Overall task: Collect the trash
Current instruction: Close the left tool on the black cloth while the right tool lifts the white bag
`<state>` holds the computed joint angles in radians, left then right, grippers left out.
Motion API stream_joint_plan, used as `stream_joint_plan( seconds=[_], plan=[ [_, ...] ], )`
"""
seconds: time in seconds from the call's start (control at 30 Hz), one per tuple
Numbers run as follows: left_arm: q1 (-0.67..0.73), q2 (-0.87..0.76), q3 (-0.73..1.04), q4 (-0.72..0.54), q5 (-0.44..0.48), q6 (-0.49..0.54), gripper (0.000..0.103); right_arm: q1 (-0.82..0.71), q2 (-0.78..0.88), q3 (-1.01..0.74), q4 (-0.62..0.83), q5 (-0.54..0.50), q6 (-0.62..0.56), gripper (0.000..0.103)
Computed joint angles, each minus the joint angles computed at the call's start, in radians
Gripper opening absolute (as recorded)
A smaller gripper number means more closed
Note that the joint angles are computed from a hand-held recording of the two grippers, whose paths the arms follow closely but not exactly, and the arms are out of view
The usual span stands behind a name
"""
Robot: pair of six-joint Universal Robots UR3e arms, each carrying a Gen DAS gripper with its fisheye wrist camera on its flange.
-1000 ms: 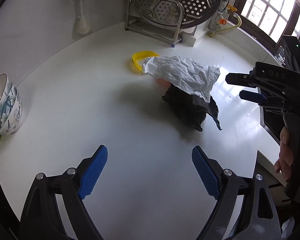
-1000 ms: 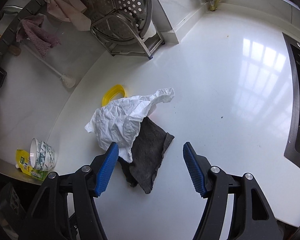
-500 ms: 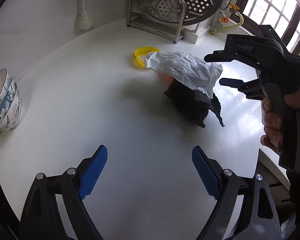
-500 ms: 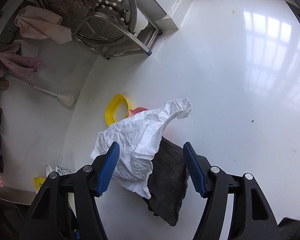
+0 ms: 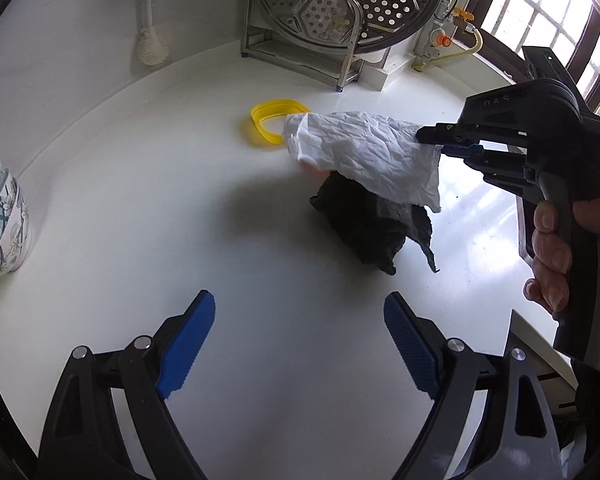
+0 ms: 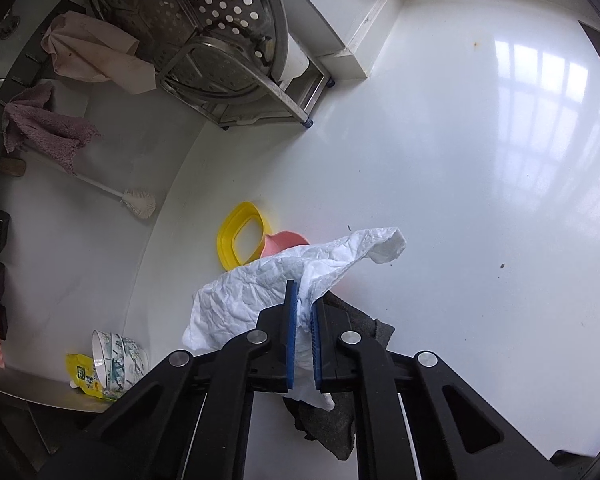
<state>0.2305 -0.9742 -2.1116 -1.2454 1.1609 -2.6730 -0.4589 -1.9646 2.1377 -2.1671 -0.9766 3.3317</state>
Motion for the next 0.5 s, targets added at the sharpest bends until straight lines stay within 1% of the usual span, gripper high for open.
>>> stream_joint_plan(
  seconds=[0.07,0.2,0.37,0.5],
  plan=[
    [-0.042,-0.046,0.004,0.061,0.002,-0.042,0.085,-0.043,-0.053,0.014,0.035,0.001,-0.030,0.006],
    [-0.135,-0.153,0.023,0.192,0.038,-0.116,0.085,-0.175,-0.174,0.047,0.146,0.025,-0.117,0.006],
    [-0.218,-0.290,0.065,0.309,0.069,-0.196,0.085,-0.397,-0.343,0.075,0.360,0.064,-0.279,0.006],
    [-0.275,-0.390,0.110,0.366,0.089,-0.255,0.085,-0.589,-0.458,0.068,0.578,0.086,-0.456,0.006]
  ],
)
